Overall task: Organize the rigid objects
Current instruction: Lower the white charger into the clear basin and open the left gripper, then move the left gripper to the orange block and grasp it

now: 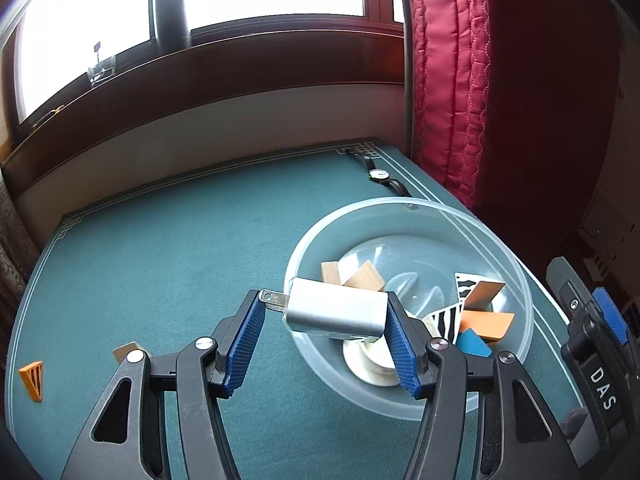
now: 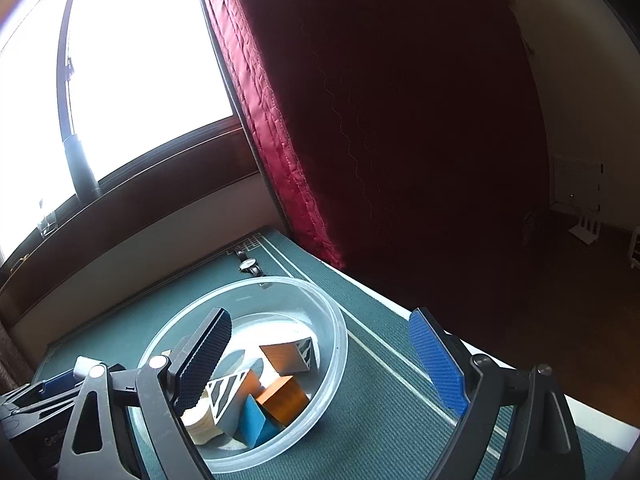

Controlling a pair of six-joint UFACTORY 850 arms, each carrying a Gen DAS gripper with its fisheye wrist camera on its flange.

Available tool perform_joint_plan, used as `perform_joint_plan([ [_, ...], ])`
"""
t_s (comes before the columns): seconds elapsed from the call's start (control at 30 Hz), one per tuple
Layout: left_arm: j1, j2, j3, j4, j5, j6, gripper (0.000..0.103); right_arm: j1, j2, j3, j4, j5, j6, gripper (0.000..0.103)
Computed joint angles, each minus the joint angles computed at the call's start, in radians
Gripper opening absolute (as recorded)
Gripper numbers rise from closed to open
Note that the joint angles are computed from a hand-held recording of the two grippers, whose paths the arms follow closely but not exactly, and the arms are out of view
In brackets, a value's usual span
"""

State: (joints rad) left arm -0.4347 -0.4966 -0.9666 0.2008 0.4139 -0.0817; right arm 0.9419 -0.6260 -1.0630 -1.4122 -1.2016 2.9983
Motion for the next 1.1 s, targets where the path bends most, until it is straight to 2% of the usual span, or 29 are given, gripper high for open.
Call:
perform_joint_plan([
  [0.23, -0.025, -0.037, -0.061, 0.053, -0.032, -0.060, 0.061, -0.008, -0.001, -0.004, 0.035, 0.001, -0.004, 0.093],
  [0.3, -0.026, -0.042, -0.073, 0.085, -0.048, -0.098, 0.063, -0.007, -0.001, -0.004, 0.040, -0.003, -0.006, 0.093],
  [0.37, -0.022, -0.039, -0.069, 0.098, -0.040, -0.117, 0.073, -0.007, -0.002, -0.005, 0.040, -0.001, -0.011, 0.093],
  [0.53, -0.003, -0.032, -0.054, 0.067, -0.032, -0.100, 0.073, 0.000, -0.008, -0.011, 0.027, -0.017, -0.023, 0.100],
  [0.67, 0.022, -0.022, -0.039, 0.013, -0.028, -0.088, 0.073, 0.008, -0.016, -0.019, -0.010, -0.022, -0.042, 0.102],
  [0.8, 0.035, -0.014, -0.014, -0.207, -0.008, 0.100, 0.073, 0.016, -0.028, -0.038, -0.035, -0.020, -0.103, 0.102],
  [1.0, 0.095, -0.006, 0.016, -0.203, 0.000, 0.032, 0.073, 0.025, -0.036, -0.051, -0.051, -0.033, -0.140, 0.102],
  [1.1, 0.113, -0.011, 0.015, -0.320, -0.029, 0.125, 0.073, 0.027, -0.038, -0.055, -0.062, -0.030, -0.157, 0.102],
])
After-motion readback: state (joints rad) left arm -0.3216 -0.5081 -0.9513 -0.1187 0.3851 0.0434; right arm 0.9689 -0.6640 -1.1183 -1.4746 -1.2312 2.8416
